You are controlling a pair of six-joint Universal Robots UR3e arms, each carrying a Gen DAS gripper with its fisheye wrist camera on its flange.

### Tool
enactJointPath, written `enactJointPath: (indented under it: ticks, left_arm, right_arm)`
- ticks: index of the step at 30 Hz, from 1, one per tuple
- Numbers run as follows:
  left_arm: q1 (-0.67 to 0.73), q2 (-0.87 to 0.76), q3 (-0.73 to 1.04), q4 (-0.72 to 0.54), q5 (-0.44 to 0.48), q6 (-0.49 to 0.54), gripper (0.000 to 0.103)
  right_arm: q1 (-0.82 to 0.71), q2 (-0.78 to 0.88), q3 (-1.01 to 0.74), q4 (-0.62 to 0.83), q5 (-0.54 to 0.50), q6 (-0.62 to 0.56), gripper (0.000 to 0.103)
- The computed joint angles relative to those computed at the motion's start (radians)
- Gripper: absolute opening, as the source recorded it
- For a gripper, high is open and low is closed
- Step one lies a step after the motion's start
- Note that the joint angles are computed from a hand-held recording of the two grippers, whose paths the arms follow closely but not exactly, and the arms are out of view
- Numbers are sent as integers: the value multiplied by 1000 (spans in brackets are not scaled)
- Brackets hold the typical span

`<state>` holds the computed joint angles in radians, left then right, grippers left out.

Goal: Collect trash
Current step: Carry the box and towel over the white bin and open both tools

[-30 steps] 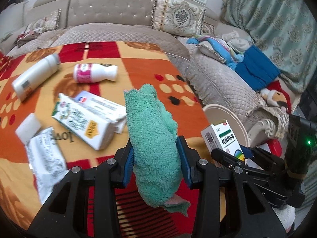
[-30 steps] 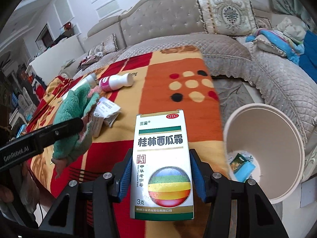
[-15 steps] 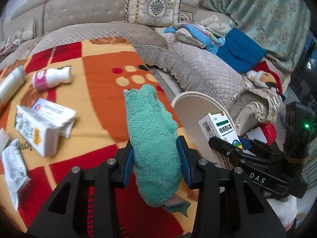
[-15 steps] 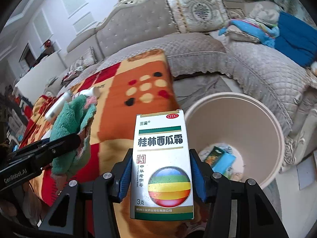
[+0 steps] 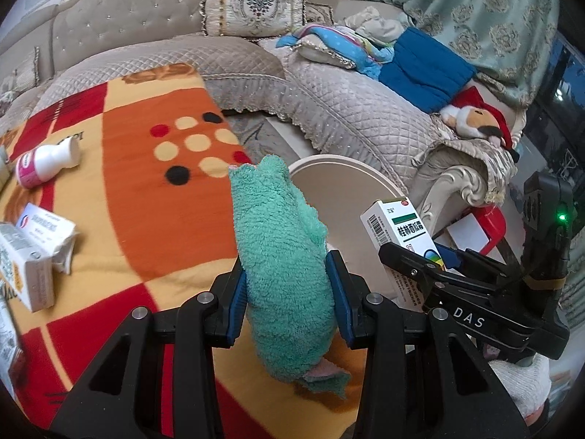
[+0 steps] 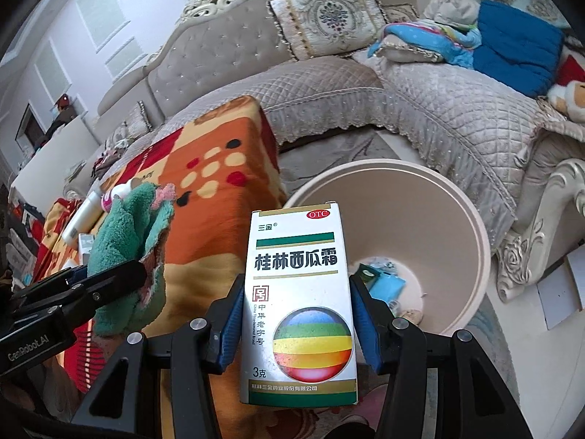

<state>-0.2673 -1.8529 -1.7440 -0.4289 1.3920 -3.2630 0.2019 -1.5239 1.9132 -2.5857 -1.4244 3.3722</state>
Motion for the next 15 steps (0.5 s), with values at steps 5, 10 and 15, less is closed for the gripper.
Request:
enactJointPath:
  ticks: [5, 10, 15]
  left_arm:
    - [-18, -64, 71, -20, -10, -5, 38]
    - [-37, -131, 149, -44, -17, -15, 38]
    - [-53, -199, 231, -62, -20, -24, 38]
  right_arm:
    - [-38, 5, 18, -8, 12, 0, 52]
    - [-77, 22, 45, -30, 27, 2, 52]
    - [-111, 33, 66, -47, 38, -1, 52]
